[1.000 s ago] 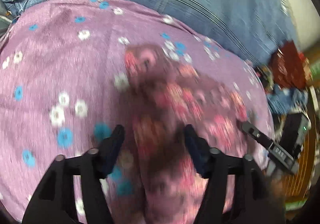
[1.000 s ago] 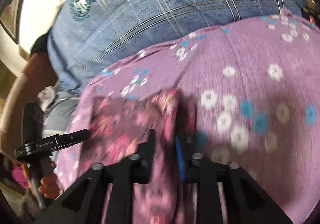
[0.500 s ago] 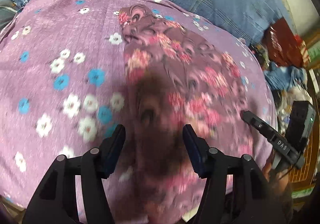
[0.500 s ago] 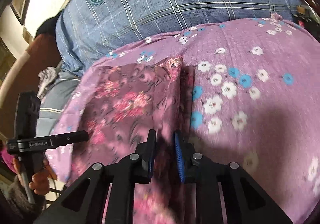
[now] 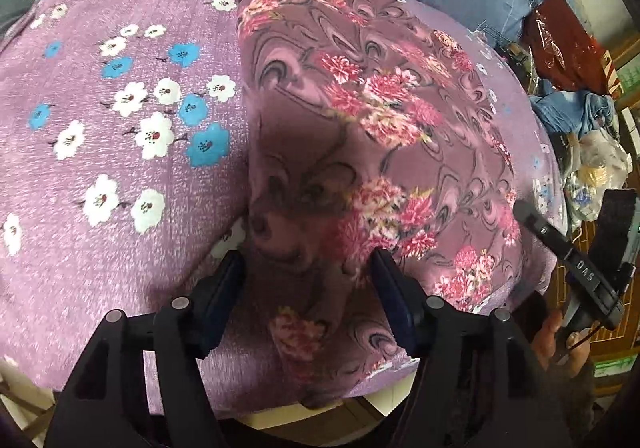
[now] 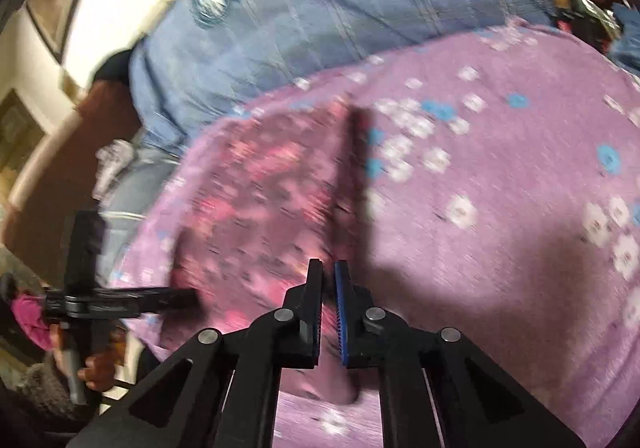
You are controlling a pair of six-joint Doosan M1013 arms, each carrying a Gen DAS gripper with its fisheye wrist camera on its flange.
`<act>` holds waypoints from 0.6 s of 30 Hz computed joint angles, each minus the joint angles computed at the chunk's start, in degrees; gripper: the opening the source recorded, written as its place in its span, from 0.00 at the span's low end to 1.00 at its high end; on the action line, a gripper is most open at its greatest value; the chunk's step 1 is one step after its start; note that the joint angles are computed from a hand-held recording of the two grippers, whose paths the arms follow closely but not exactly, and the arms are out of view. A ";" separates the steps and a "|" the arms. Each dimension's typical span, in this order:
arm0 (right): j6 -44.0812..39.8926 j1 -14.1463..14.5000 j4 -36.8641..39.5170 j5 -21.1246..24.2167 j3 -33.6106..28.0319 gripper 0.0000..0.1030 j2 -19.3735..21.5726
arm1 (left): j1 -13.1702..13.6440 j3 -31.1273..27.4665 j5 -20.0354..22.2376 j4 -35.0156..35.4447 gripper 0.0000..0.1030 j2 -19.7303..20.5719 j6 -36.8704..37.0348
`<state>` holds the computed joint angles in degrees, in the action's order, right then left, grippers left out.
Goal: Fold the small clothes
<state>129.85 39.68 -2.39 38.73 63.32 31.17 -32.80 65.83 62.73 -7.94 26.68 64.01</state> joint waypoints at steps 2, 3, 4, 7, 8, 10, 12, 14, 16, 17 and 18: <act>-1.23 -0.51 3.95 -1.30 1.54 0.15 -0.58 | -0.93 0.21 -0.33 2.80 0.63 -0.54 0.06; -2.87 -0.95 7.66 -2.91 2.81 0.19 -1.14 | -1.46 0.18 -0.54 4.66 0.63 -0.66 -0.26; -3.94 -1.27 10.43 -4.07 3.78 0.34 -1.58 | -1.70 0.12 -0.63 5.65 0.63 -0.68 -0.32; -2.51 -1.27 10.76 -4.95 4.89 0.54 -1.88 | -1.92 -0.98 -0.02 6.76 0.63 0.17 -0.07; -2.84 -1.29 10.89 -4.00 4.52 0.50 -1.60 | -1.91 -1.08 0.15 6.58 0.63 0.26 -0.06; -5.80 -1.04 12.01 -2.46 3.28 0.10 -0.91 | -1.95 -1.20 -0.03 6.50 0.63 0.42 0.03; -7.30 -0.11 9.23 -4.85 3.59 0.08 -1.54 | -2.16 -1.11 -0.28 7.62 0.63 0.37 -0.05; -8.11 0.37 7.67 -7.68 4.46 0.07 -2.40 | -2.40 -0.78 -0.53 8.94 0.63 0.31 -0.42; -5.78 0.63 4.51 -5.11 3.30 0.07 -1.88 | -2.37 -0.79 -0.54 8.34 0.63 0.48 -0.52; -4.79 0.65 3.35 -2.35 2.35 0.07 -1.23 | -2.20 -0.41 -0.72 7.80 0.63 0.34 -0.50; -3.27 0.74 1.64 1.50 0.96 0.07 -0.21 | -2.07 -0.45 -0.64 7.33 0.63 0.41 -0.43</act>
